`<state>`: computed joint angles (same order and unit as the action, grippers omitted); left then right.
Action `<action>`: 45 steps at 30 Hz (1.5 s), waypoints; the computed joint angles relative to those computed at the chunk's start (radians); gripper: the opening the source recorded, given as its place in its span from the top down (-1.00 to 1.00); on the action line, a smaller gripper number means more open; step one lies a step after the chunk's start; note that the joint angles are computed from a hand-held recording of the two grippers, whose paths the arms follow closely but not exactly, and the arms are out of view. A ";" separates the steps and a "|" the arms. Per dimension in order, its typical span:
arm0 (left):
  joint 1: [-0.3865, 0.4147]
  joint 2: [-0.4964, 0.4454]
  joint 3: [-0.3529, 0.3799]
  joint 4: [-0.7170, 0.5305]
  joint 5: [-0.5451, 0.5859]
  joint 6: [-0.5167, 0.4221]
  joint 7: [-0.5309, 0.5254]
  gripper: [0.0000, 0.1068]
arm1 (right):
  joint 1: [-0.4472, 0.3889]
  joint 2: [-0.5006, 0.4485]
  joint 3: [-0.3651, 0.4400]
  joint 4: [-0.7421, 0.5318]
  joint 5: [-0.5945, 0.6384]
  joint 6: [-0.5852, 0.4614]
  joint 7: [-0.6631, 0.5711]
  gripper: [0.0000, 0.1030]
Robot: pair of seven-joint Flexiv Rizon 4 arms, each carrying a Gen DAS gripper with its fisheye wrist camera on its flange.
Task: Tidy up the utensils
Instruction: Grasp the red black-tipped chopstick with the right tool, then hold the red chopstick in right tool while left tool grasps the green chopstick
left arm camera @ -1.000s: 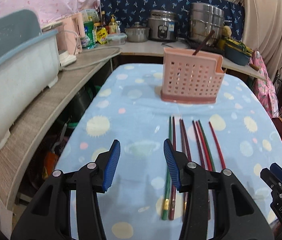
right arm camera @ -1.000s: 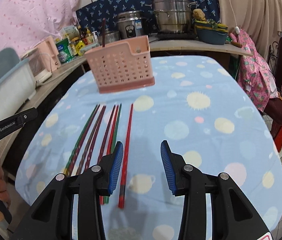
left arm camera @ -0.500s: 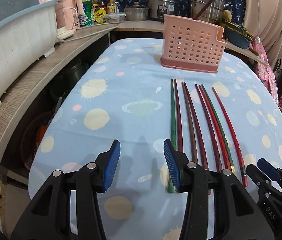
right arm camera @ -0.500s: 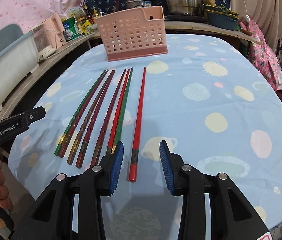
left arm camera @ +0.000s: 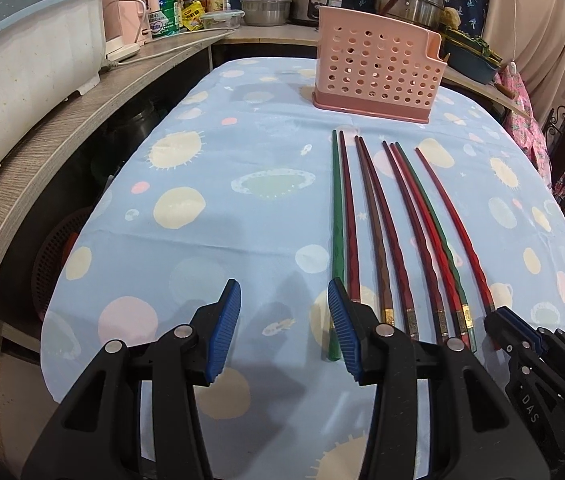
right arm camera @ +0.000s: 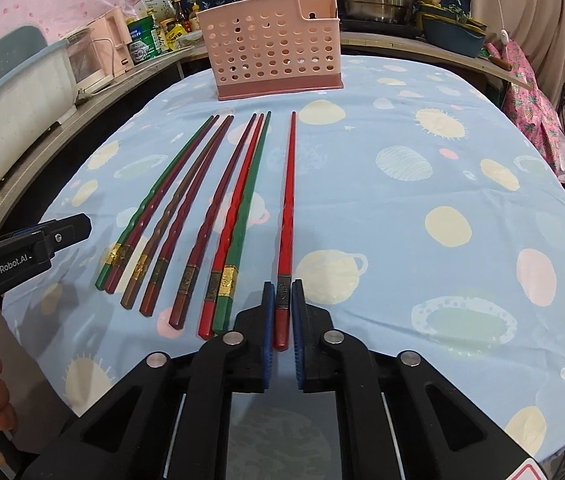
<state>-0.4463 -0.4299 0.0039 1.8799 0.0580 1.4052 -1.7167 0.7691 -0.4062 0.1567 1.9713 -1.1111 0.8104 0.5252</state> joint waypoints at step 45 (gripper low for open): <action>0.015 -0.038 -0.027 -0.017 -0.014 -0.047 0.019 0.82 | -0.017 0.021 0.007 0.033 -0.024 0.016 0.056 0.87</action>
<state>-0.4311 -0.4684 -0.0229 1.8628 0.0440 1.3582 -1.6976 0.7517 -0.3847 0.1642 2.0044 -1.1354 0.8268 0.5807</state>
